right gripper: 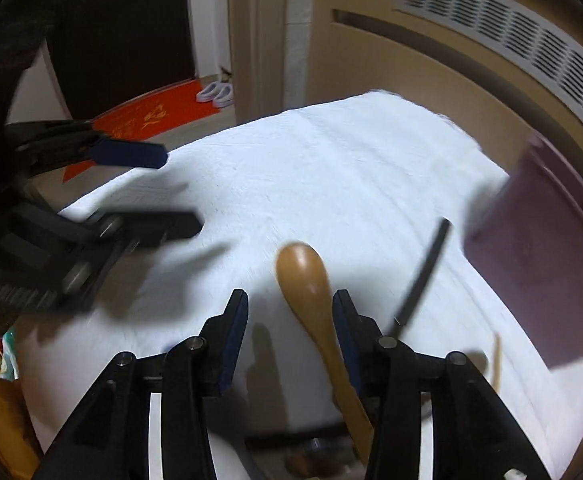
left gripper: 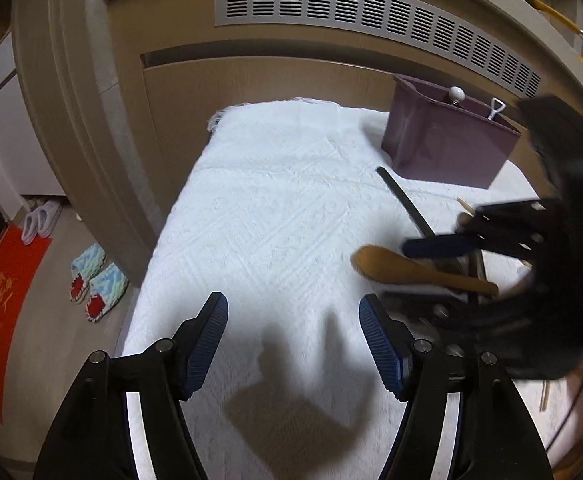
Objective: Organize utensils
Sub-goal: 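Grasp the wooden spoon by its handle with the right gripper, then grasp the blue plastic spoon with the left gripper while the right holds the wooden spoon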
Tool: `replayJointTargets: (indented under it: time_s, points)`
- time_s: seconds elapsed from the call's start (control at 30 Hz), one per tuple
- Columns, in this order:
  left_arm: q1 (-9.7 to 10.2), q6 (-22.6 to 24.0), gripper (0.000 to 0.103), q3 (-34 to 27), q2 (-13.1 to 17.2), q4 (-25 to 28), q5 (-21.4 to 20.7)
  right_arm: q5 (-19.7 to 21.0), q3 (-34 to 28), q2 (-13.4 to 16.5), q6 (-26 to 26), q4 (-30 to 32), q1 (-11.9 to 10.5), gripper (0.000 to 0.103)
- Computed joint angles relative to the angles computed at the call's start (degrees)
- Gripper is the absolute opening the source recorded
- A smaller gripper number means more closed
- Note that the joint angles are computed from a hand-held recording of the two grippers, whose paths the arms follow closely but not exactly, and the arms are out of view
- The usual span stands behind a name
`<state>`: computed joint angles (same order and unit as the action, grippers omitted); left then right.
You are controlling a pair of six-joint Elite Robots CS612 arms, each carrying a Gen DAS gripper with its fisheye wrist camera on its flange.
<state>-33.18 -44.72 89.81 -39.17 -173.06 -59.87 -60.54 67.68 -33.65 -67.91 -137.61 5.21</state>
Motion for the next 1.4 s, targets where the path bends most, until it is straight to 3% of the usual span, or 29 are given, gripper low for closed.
replayJointTargets:
  time_s: [0.27, 0.37, 0.47, 0.77, 0.9, 1.03, 1.2, 1.3, 1.4]
  points:
    - [-0.64, -1.2, 0.07, 1.2, -0.5, -0.8, -4.1, -1.7, -2.6, 1.5, 3.2, 2.7, 0.4, 0.042]
    - [-1.17, -1.7, 0.07, 1.2, -0.8, 0.1, -5.1, -1.9, -2.3, 1.3, 4.3, 1.9, 0.1, 0.029]
    - [-1.79, -3.2, 0.07, 1.1, -1.2, 1.8, -5.9, -1.4, -2.4, 1.3, 5.7, 1.6, -0.3, 0.027]
    - [-2.49, -8.5, 0.07, -2.2, -0.1, 3.9, -15.8, 2.0, 0.8, -1.1, 10.8, -4.8, -4.0, 0.026]
    - [-1.7, -14.6, 0.07, -5.7, 1.9, 4.0, -20.2, 1.5, 1.5, -1.1, 14.6, -11.5, -5.5, 0.026]
    - [-1.48, -18.2, 0.07, -9.1, 3.2, 8.4, -16.8, 1.0, 2.3, -1.1, 17.5, -16.9, -6.7, 0.026]
    - [-1.52, -15.7, 0.069, -13.6, 4.9, 13.9, -12.9, 1.2, 3.8, -1.5, 18.3, -21.6, -8.1, 0.026]
    - [-1.68, -14.9, 0.064, -15.7, 5.7, 17.2, -9.3, 1.9, 4.7, -1.8, 19.0, -23.6, -8.7, 0.026]
    - [-1.63, -17.0, 0.056, -16.3, 5.8, 20.1, -6.6, 1.9, 6.1, -2.2, 19.2, -25.9, -9.0, 0.026]
